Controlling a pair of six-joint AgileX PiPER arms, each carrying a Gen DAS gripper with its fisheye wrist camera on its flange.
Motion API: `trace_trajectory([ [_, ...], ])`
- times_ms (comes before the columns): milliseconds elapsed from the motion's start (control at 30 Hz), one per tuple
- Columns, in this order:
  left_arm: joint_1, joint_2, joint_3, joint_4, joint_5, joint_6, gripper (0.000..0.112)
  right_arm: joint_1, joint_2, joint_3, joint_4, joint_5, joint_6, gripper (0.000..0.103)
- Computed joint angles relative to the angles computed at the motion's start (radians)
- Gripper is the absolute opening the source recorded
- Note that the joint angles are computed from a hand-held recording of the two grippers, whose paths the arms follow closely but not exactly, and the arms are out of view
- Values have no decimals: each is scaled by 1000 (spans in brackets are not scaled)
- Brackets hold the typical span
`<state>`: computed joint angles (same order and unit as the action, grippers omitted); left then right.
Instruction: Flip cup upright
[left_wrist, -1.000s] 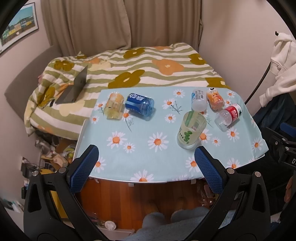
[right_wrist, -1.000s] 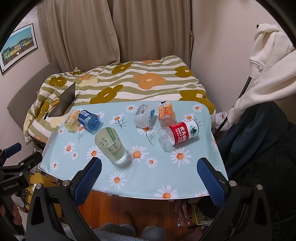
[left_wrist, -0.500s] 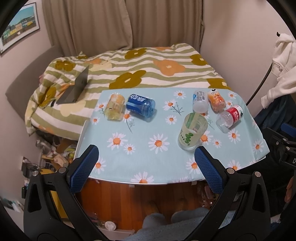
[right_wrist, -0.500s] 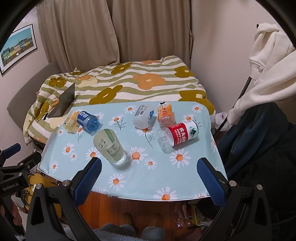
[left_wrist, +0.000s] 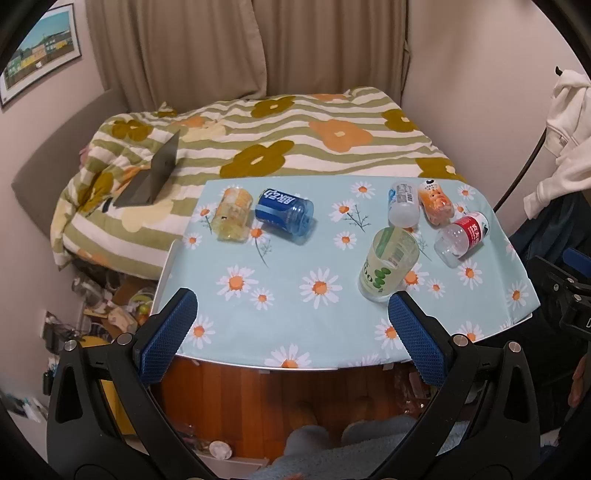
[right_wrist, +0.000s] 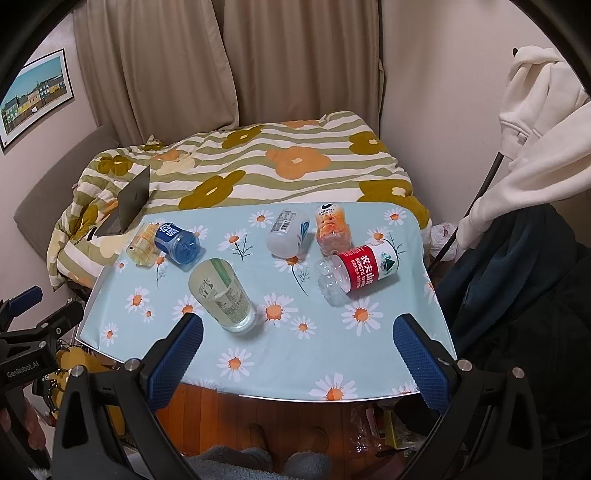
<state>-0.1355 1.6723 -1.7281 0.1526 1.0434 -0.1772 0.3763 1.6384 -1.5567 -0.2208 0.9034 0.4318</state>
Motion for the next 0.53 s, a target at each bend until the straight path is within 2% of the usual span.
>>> trace_trajectory([
  [333,18,27,-19,-27,-13,10,103,-3,3,-4,7,3,-7,103],
  [533,15,51,-30,-2,-13,-17,103,-27,41,-76,66,26,-71,103],
])
